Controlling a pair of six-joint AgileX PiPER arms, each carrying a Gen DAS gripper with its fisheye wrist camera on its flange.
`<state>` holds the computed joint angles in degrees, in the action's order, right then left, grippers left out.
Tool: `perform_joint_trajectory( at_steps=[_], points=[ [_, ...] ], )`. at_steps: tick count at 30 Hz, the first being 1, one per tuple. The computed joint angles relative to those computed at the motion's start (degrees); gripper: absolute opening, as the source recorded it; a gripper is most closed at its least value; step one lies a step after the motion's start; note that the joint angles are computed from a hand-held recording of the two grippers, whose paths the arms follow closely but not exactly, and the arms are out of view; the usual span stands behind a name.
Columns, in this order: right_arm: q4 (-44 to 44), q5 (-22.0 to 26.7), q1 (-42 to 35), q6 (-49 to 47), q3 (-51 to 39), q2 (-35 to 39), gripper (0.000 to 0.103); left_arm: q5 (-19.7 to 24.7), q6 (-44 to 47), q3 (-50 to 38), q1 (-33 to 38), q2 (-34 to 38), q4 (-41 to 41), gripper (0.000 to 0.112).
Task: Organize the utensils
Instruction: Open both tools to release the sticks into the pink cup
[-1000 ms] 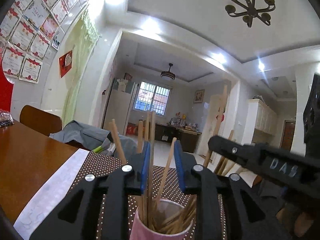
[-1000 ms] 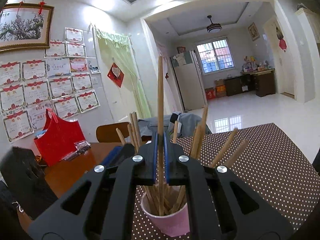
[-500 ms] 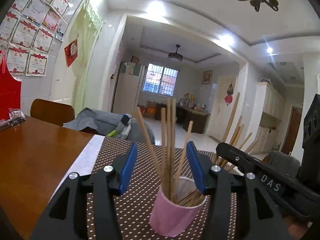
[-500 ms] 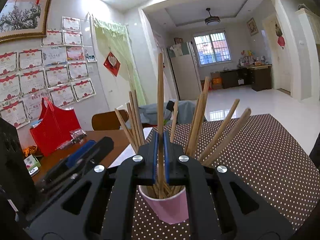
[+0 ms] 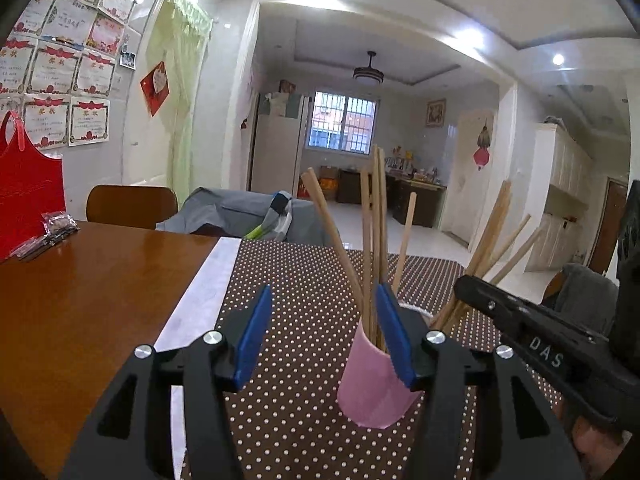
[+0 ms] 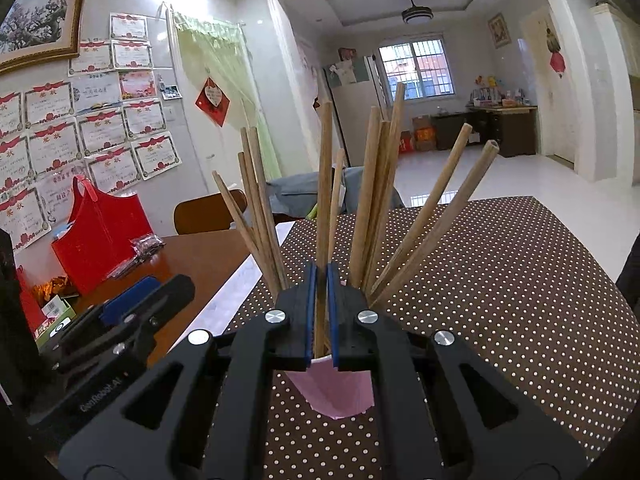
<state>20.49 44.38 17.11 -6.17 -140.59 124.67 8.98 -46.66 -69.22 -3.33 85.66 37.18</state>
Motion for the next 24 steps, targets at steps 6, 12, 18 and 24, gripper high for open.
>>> perform_joint_trajectory(
  at_steps=[6, 12, 18, 24],
  points=[
    [-0.86, 0.17, 0.27, 0.37, 1.47, -0.9, 0.007, 1.85, 1.68, 1.86, -1.08, -1.79, -1.22, 0.056],
    [-1.29, -0.1, 0.37, 0.39, 3.95, -2.35, 0.007, 4.02, 5.28, 2.63, -1.61, -3.27, -4.89, 0.057],
    [-0.56, -1.03, -0.13, -0.25, 8.43, -5.6, 0.007, 5.97, 6.61, 3.85, -2.1, -5.36, -5.77, 0.058],
    [0.12, -2.94, -0.46, -1.11, 14.54, -9.86, 0.008, 8.03, 7.6, 5.39, -3.17, -7.92, -6.7, 0.058]
  ],
)
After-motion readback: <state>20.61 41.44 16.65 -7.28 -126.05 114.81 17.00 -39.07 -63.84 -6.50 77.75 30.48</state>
